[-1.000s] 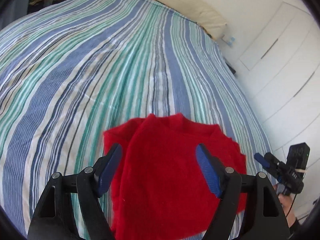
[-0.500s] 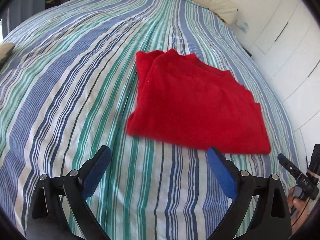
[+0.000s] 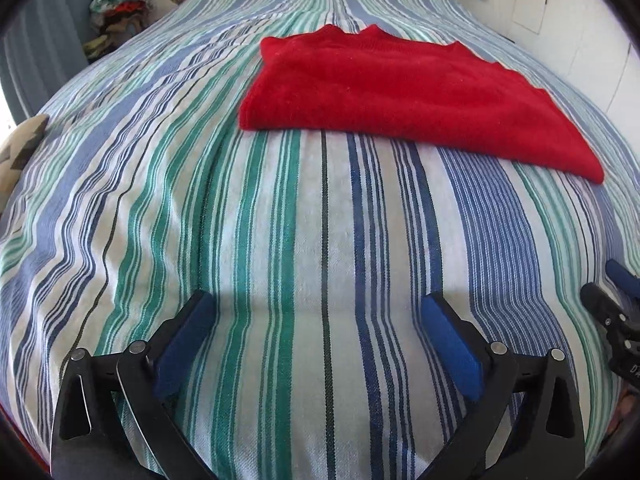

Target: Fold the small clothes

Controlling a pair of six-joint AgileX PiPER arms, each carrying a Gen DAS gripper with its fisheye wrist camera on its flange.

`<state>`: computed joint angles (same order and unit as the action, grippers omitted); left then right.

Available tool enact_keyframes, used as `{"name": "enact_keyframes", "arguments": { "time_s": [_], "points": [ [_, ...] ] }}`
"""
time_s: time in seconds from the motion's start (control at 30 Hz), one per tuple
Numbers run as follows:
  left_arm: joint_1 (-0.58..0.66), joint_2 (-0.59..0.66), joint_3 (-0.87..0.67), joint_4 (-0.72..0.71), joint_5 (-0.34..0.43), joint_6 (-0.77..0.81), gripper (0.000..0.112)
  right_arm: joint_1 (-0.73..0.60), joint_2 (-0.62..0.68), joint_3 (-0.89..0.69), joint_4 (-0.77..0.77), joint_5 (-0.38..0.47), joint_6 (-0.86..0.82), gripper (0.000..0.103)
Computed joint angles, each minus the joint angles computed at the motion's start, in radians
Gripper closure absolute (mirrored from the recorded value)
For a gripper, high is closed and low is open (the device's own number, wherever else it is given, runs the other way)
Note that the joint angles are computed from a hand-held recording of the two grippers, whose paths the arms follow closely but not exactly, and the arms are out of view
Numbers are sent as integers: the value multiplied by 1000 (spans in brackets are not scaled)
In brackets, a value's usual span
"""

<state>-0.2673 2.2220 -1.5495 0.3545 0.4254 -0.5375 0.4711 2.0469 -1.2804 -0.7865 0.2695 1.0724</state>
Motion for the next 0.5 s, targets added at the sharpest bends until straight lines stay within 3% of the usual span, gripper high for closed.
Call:
{"name": "enact_keyframes", "arguments": {
  "time_s": [0.2,0.5],
  "points": [
    [-13,-3,14,48,1,-39,10,27,18,-20,-81,33,74,15],
    [-22,14,-18,57,34,-45,10,30,23,-40,-2,61,-13,14]
  ]
}}
